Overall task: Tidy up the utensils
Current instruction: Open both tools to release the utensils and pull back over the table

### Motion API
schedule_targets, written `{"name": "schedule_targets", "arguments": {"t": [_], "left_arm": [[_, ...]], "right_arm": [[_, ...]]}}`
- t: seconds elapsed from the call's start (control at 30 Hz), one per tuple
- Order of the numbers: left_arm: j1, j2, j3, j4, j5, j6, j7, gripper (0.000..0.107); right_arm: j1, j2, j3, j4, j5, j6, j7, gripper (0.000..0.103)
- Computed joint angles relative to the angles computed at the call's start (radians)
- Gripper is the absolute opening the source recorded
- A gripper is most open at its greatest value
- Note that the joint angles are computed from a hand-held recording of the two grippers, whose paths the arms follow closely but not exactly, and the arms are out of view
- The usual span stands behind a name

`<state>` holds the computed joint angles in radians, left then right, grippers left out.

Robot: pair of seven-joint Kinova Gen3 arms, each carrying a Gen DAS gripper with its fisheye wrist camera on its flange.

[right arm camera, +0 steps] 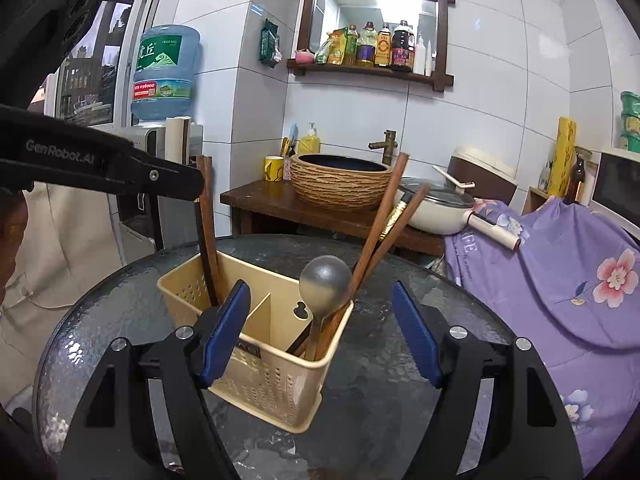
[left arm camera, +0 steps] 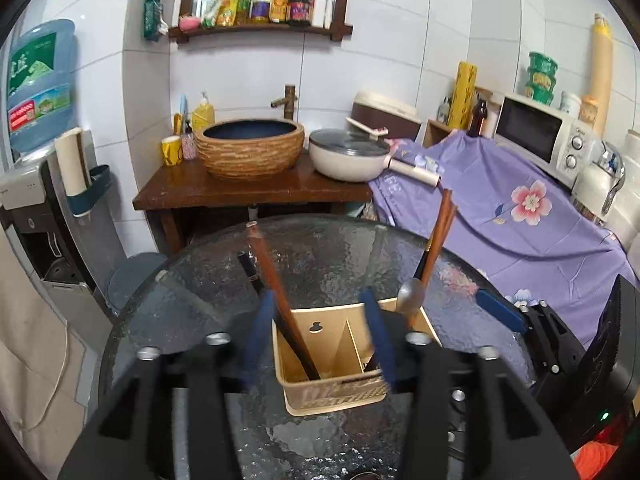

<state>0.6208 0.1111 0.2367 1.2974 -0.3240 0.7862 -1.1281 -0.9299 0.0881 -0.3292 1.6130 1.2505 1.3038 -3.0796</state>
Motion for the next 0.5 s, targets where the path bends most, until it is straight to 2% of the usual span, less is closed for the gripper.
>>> {"name": "schedule_targets", "arguments": {"t": [0.03, 0.17, 0.3, 0.43, 0.5], "left_arm": [[0.009, -0.021, -0.003, 0.033, -0.026, -0.022, 0.021, 0.058], [0.013, -0.076, 0.020, 0.125, -0.096, -0.064, 0.067, 0.073], [-0.018, -0.118, 0.052, 0.197, -0.085, -0.082, 0.058, 0.074], [-0.048, -0.132, 0.070, 0.247, -0.059, -0.075, 0.029, 0.074], [-0.062, -0.139, 0.067, 0.276, -0.017, -0.073, -0.009, 0.074]], "right_arm": [[-0.006, -0.003, -0.004, 0.001, 0.000, 0.012, -0.003, 0.082], [-0.029, -0.022, -0.032, 0.010, -0.042, 0.054, 0.004, 0.083], [-0.045, -0.036, -0.059, 0.026, -0.127, 0.070, -0.009, 0.084], [-0.042, -0.061, -0.077, 0.068, -0.227, 0.037, -0.059, 0.084], [-0.041, -0.060, -0.087, 0.083, -0.276, 0.034, -0.076, 0.084]]}}
